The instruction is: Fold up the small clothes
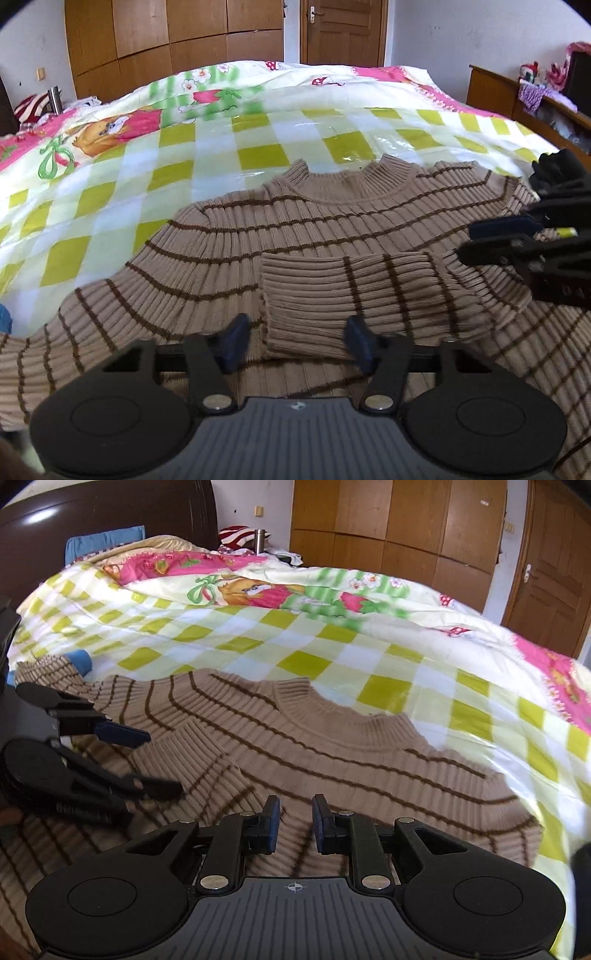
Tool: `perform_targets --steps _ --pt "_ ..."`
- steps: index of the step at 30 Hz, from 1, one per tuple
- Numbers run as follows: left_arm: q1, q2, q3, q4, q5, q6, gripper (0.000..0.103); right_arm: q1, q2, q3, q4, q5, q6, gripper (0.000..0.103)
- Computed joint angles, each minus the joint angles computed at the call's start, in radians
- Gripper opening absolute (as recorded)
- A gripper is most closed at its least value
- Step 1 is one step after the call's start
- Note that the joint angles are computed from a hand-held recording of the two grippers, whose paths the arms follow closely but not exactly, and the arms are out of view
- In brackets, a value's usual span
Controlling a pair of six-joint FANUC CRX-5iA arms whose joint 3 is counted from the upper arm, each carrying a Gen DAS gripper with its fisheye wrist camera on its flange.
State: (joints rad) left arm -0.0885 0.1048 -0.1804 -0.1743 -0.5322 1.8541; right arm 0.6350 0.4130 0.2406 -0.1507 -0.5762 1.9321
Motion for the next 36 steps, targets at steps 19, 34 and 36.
perform_targets --steps 19,34,36 --pt "0.049 -0.003 -0.026 0.254 0.020 -0.198 0.023 0.047 -0.082 -0.236 0.141 0.171 0.161 0.024" --pt "0.037 -0.104 -0.087 0.073 -0.073 -0.060 0.029 0.038 -0.100 -0.157 -0.010 -0.006 0.171 0.008" --pt "0.033 -0.115 -0.088 0.059 -0.067 -0.055 0.030 0.019 -0.105 -0.137 -0.045 0.000 0.191 0.010"
